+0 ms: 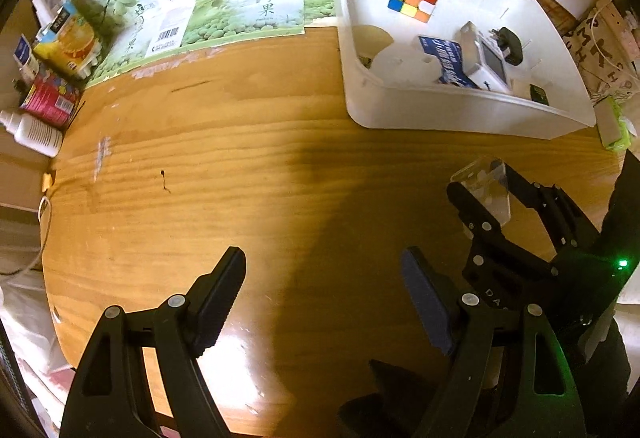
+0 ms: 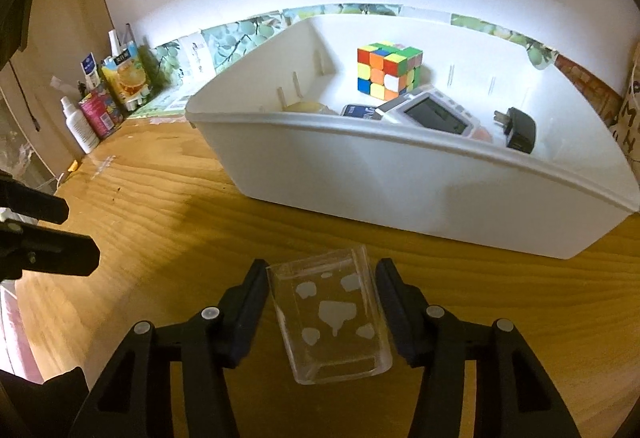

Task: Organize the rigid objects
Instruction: 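Grasp the clear plastic box with the right tool, then carry the clear box over the bin and open right tool releasing it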

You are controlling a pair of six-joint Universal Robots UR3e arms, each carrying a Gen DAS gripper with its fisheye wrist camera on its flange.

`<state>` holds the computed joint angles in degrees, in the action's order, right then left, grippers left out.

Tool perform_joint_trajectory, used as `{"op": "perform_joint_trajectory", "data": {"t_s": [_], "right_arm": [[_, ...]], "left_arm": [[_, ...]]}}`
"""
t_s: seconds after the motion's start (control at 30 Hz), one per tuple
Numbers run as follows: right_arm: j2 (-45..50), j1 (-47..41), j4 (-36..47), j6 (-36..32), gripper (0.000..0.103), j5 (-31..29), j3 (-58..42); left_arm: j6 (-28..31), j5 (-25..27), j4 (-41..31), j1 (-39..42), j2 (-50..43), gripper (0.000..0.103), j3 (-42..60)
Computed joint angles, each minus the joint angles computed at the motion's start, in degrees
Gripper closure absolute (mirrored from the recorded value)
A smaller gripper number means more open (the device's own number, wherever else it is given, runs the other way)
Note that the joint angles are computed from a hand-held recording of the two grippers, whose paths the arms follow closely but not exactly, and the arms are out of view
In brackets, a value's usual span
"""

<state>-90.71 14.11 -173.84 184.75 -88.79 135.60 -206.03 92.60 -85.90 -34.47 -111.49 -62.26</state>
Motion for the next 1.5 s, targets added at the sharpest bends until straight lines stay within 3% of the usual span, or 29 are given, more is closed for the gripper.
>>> {"op": "perform_joint_trajectory", "data": {"t_s": [0.27,0.63,0.8,1.07,1.3,1.5], "right_arm": [[-14.9,-3.61,6.59,-4.38,0.049,1.49,6.57],[-42.41,-15.28,28.65,-15.78,0.05,4.78,10.0],[-56.26,-26.79,45.43,-24.3,0.05,11.39,8.01],[-64.07,-42.37,61.02,-41.26,0.05,19.98,0.89],[-55.86,-43.28,54.38,-47.43,0.05,20.02,-3.87],[-44.48,-37.77,42.08,-46.14,0.05,16.38,-6.33]], "left_arm": [[-5.7,0.12,0.76,-4.65,0.5,0.021,-0.75],[-13.65,-0.5,6.39,-9.22,3.21,0.021,-7.48],[-18.2,-0.63,10.46,-10.88,5.38,0.021,-12.8],[-23.69,-1.46,16.83,-13.23,6.32,0.021,-18.8],[-26.12,-1.77,21.61,-14.47,5.14,0.021,-20.42],[-29.62,4.35,25.19,-16.91,7.58,0.021,-24.1]]}}
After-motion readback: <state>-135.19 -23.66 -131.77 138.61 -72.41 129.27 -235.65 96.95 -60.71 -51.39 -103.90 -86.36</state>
